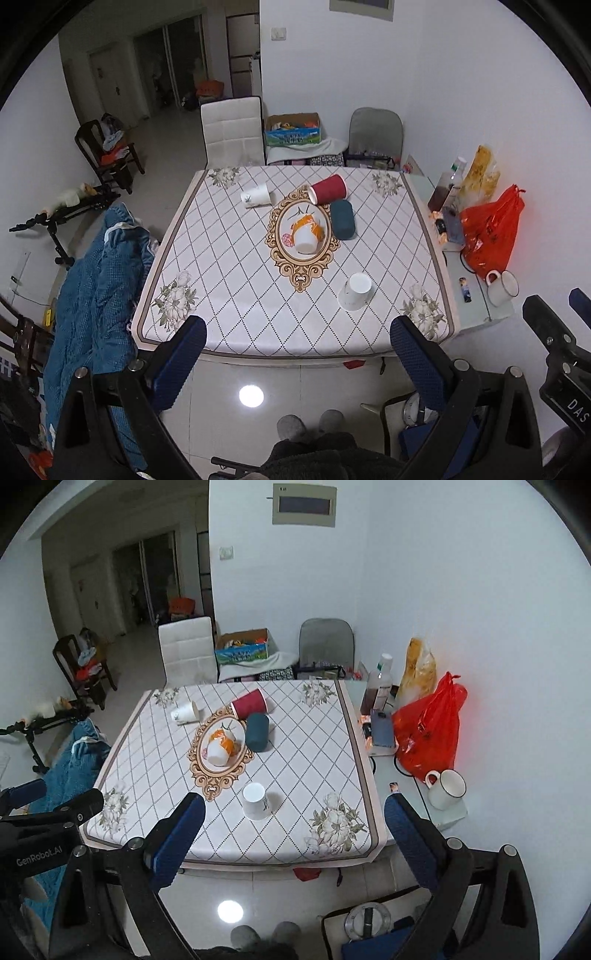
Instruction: Flip cup upside down
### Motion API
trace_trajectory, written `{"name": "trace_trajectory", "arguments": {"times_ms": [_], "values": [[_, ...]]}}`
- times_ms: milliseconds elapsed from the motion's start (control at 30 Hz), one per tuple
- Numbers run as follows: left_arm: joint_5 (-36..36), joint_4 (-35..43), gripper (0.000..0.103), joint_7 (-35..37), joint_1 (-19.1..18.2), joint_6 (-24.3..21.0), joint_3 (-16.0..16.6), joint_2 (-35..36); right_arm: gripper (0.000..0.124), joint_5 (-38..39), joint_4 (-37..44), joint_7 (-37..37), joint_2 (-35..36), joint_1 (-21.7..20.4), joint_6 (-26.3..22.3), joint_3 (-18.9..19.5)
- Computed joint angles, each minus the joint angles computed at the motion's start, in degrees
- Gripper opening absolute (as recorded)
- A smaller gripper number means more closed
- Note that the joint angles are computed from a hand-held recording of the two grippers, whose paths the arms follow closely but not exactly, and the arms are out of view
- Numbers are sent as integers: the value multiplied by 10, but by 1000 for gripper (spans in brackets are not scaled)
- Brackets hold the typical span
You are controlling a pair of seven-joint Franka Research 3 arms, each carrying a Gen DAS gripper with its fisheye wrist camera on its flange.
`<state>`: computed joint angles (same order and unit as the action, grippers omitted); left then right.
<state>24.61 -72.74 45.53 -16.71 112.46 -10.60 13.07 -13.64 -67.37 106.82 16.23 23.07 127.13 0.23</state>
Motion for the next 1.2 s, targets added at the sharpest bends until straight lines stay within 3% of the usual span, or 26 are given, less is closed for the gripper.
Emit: {"name": "trace_trajectory", "arguments": {"times_ms": [467,1200], "values": [[37,-8,102,-34,-17,-27,-7,-23,100,46,-22,-51,-35,-19,-2,14],[41,4,102,-44,-25,-44,-9,-15,100,66,5,-69,-9,-23,-24,10]]}}
